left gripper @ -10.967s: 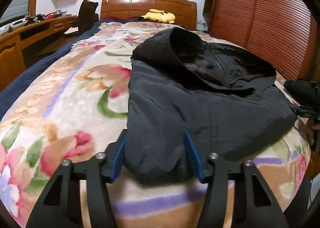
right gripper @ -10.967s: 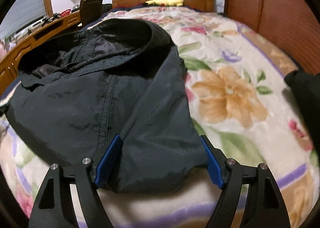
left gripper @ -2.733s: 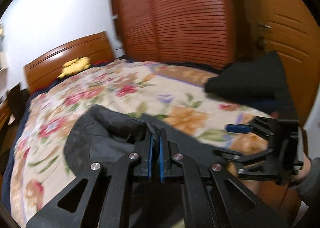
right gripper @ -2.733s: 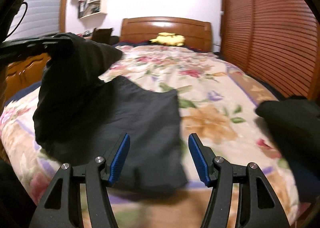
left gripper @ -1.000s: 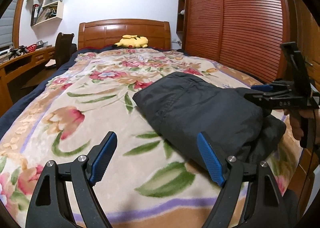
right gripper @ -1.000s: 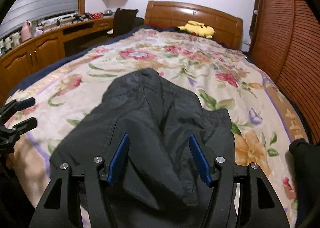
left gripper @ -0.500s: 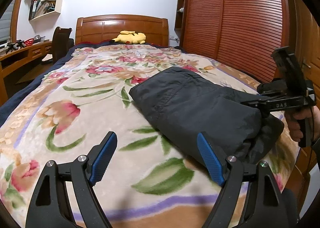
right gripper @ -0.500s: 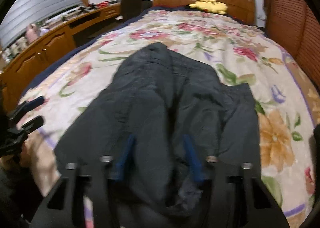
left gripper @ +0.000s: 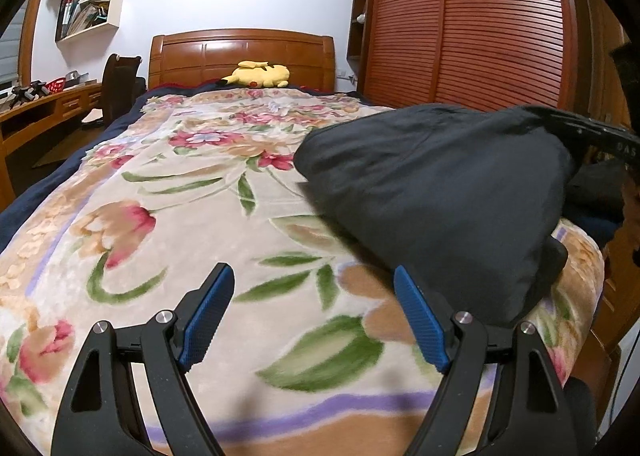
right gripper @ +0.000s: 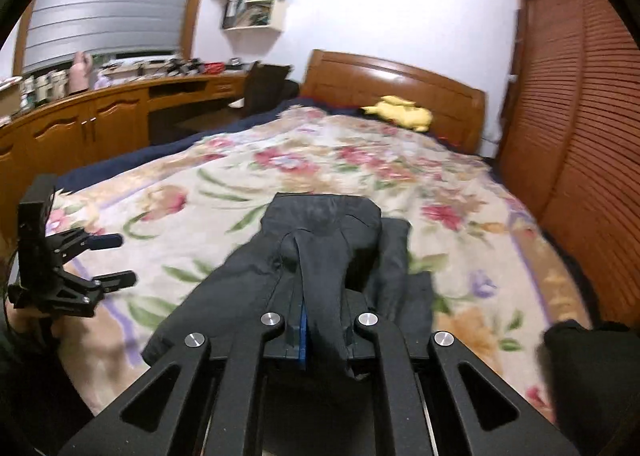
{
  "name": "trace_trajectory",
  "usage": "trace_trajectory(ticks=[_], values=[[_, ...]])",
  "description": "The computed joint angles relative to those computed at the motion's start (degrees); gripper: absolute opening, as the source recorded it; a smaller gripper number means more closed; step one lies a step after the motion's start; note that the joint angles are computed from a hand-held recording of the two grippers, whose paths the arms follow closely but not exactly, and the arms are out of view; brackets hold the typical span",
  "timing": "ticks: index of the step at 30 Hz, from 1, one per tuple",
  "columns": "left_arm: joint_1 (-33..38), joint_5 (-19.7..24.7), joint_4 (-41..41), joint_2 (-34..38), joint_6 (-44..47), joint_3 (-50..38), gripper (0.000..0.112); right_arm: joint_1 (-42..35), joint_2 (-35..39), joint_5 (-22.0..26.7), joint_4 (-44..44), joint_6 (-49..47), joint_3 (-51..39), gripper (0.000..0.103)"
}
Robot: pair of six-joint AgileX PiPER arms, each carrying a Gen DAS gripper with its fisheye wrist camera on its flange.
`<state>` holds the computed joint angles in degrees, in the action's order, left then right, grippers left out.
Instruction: Fold large clothes
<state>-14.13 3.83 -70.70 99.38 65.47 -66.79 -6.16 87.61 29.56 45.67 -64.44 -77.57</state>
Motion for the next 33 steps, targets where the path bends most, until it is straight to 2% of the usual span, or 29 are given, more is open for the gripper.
trace_trajectory(ticks=[3,6,10,12,14,16,20,25,28,30,33], values=[[0.1,0.1,-5.8,-0.4,5.9,0.5,0.083,-4.9,-1.2,-0.9,0.6,-0.1,2.1,0.008],[0.2,0.3,-8.2,-0.6,8.1,0.6,0.083,-9.5,-0.4,-2.1,-0.3,1.4,4.8,0.008],[0.2,0.2,-10.9,-0.6,10.6,0.6,0.083,-11.7,3.4,1.1,-6.7,6.1,6.0,0.008],[0.2,0.3,-9.9,-0.7,9.8,0.6,0.083,-11.5,3.1,0.4,-5.5,4.7,7.7,0.008],[-0.1,0.2,-4.6,-0.5,4.6,0.3,0.083,-11.3,2.7,0.3,-5.5,5.6,7.5,0.009],[-0.3,0.0,-2.8,-0.6,3.1,0.4,0.083,-11.3,2.2,0.6,-5.1,5.8,7.6,0.009],[-0.9,-0.7,1.2,-0.6,-0.5,0.5,0.083,-12.1,1.1,-0.9,-1.7,1.3,10.7,0.018],[-0.9,-0.8,-2.3,-0.6,2.9,0.6,0.083,-14.0,2.7,-0.2,4.6,-4.1,11.5,0.026],[-1.2,-1.2,-9.0,-0.5,9.5,0.8,0.083,-15.0,1.3,0.3,7.5,-7.5,13.3,0.041],[-1.2,-1.1,-8.7,-0.5,9.2,0.8,0.083,-15.8,0.2,0.1,9.4,-10.2,14.8,0.053],[-1.2,-1.1,-7.9,-0.6,8.4,0.8,0.083,-17.3,-1.2,0.8,11.1,-12.1,16.3,0.057]])
